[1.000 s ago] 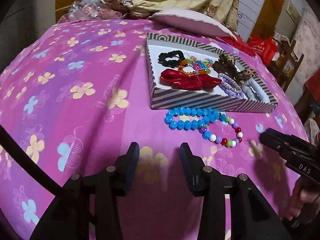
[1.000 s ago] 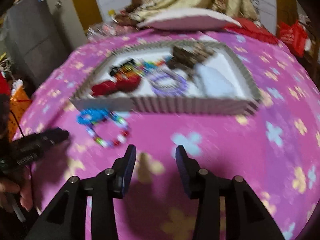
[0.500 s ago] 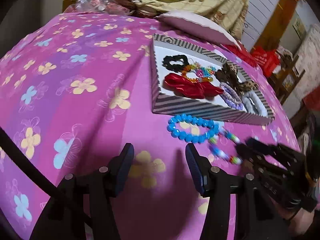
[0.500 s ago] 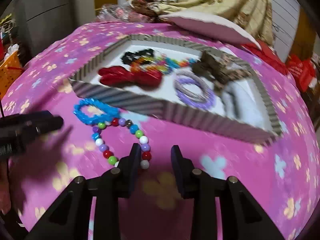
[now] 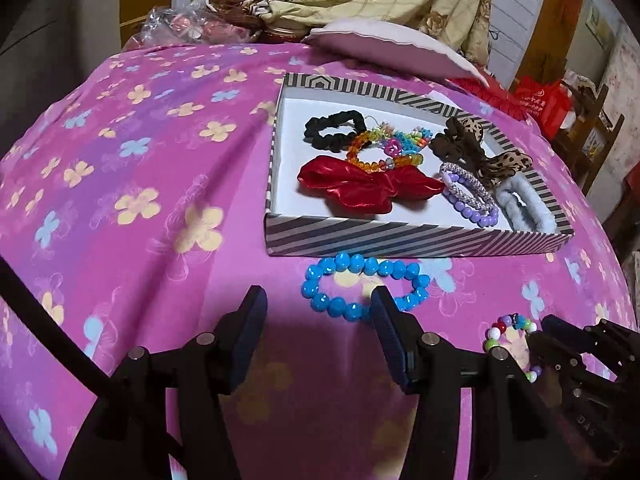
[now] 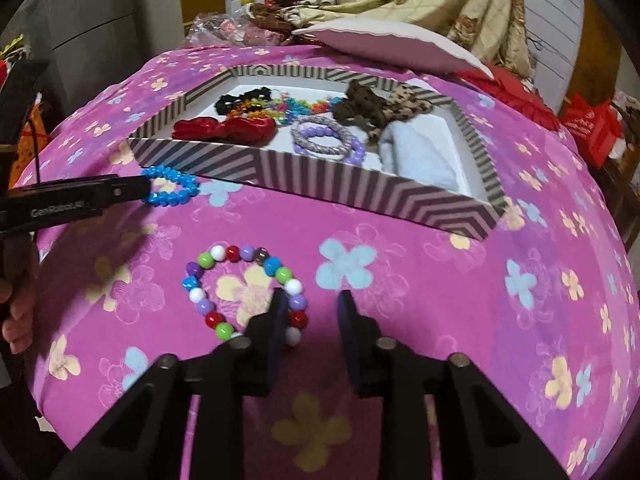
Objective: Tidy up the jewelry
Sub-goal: 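Withdraw both tools from the box toward the blue and multicolour bead bracelets, then grasp the blue bead bracelet with the left tool while the right grasps the multicolour round-bead bracelet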
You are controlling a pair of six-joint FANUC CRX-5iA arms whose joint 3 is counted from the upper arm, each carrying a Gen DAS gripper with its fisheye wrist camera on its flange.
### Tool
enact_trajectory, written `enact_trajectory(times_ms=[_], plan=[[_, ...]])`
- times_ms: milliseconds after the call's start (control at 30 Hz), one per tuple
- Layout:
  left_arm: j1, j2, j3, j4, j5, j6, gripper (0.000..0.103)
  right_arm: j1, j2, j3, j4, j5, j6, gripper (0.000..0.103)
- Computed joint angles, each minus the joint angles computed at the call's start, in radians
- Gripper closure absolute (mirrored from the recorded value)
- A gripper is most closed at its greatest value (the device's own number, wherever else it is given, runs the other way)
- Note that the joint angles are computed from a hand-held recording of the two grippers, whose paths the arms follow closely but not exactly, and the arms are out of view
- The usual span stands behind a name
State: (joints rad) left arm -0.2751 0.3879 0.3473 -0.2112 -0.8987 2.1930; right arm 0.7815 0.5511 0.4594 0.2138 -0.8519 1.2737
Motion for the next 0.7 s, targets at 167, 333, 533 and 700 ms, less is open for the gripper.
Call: enact_trajectory(times_ms=[167, 333, 533, 700], plan=[[0.007, 0.001, -0.019, 0.062, 0.038, -0.099, 0.086, 0.003, 0.011, 0.014, -0.008, 0.012, 0.035, 0.085], [-0.009, 0.007, -0.03, 0.134, 0.053, -0.252, 0.097, -0.005, 0.018, 0.044, -0.053, -0.016, 0.071, 0.087], [0.022, -0.02, -0.095, 0.234, 0.106, -0.295, 0.097, -0.025, 0.011, 0.066, -0.147, -0.043, 0.111, 0.094], [0.036, -0.031, -0.12, 0.251, 0.122, -0.284, 0.097, -0.011, 0.008, 0.048, -0.11, -0.027, 0.118, 0.087]])
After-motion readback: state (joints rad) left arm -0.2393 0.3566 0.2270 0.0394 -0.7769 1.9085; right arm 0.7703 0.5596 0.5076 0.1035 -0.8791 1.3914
